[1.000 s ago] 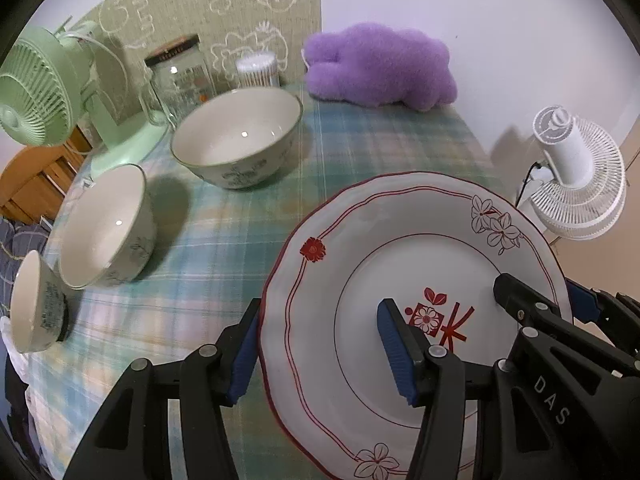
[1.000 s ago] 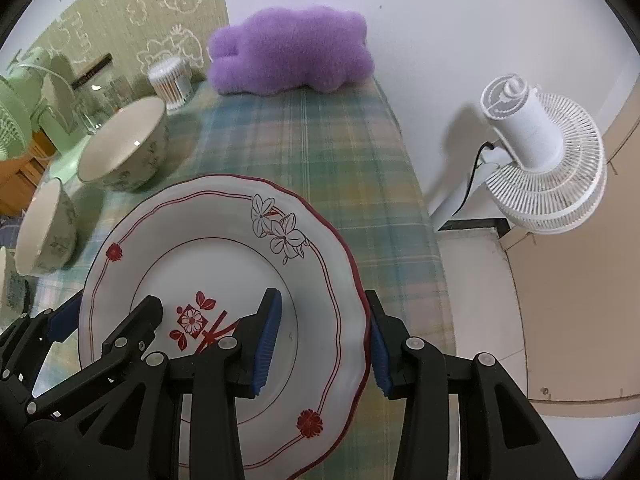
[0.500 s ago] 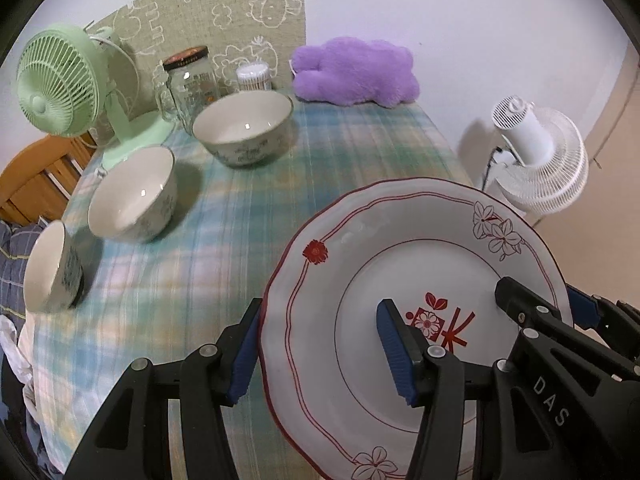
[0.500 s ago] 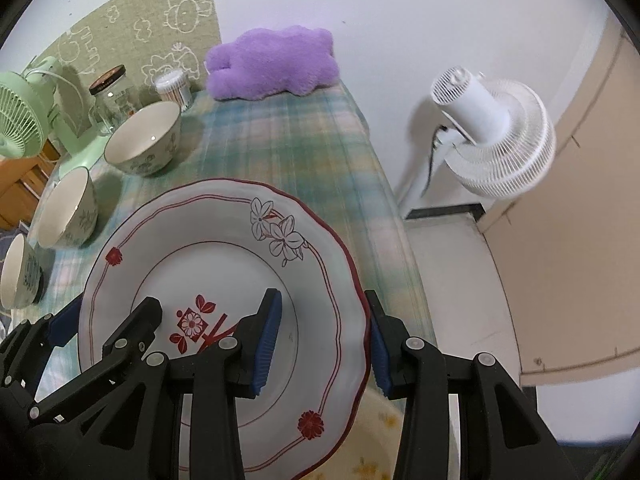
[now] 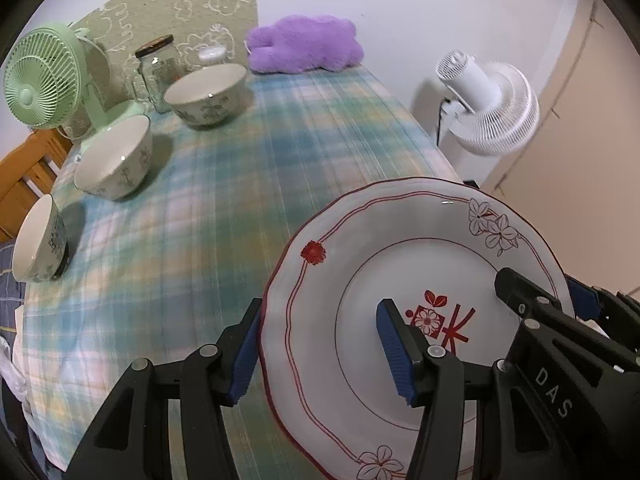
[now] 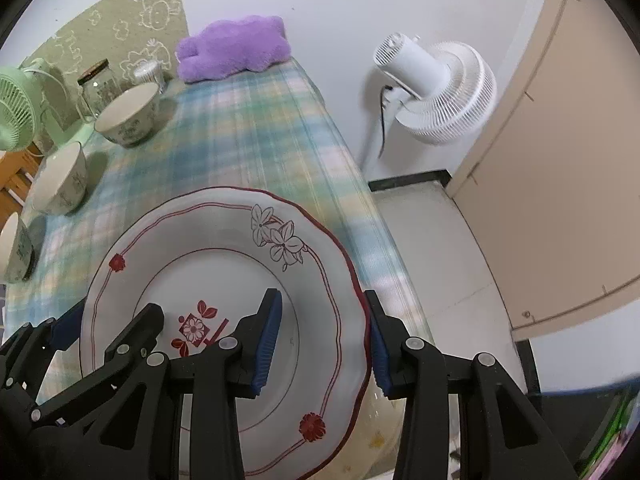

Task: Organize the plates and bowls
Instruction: 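Lift the red-rimmed plate with both tools and carry it over the yellow plates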

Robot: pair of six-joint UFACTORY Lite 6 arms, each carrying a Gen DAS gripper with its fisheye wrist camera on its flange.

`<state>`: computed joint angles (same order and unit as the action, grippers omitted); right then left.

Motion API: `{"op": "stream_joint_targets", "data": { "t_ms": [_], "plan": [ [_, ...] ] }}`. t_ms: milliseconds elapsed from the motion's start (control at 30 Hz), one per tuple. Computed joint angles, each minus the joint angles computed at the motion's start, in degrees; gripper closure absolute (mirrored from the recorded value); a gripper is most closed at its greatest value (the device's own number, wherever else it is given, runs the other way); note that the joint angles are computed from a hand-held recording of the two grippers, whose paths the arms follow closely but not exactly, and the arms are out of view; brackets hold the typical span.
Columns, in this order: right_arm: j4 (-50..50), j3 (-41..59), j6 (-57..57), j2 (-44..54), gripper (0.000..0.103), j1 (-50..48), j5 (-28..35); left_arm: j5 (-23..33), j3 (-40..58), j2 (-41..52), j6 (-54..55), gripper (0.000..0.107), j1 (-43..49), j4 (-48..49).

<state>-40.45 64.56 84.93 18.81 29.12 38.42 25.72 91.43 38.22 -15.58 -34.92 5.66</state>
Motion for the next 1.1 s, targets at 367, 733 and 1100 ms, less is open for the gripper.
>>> {"op": "stream_joint_targets", "data": {
  "t_ms": [367, 733, 1100],
  "plan": [
    [0.9, -7.0, 1.9, -1.9, 0.058, 1.1, -2.3, 0.1, -3.6, 0.0, 1.7, 0.051, -1.6, -2.7],
    [1.8, -11.9, -2.9, -2.9, 0.059, -3.5, -8.6, 2.1, -0.7, 3.2, -13.6, 0.051, -6.2, 10.4],
    [-1.3, -15.7, -3.5, -4.5, 0.064, -5.9, -13.5, 4.9, -0.2, 5.2, -32.6, 0.050, -11.0, 27.3]
  ]
}}
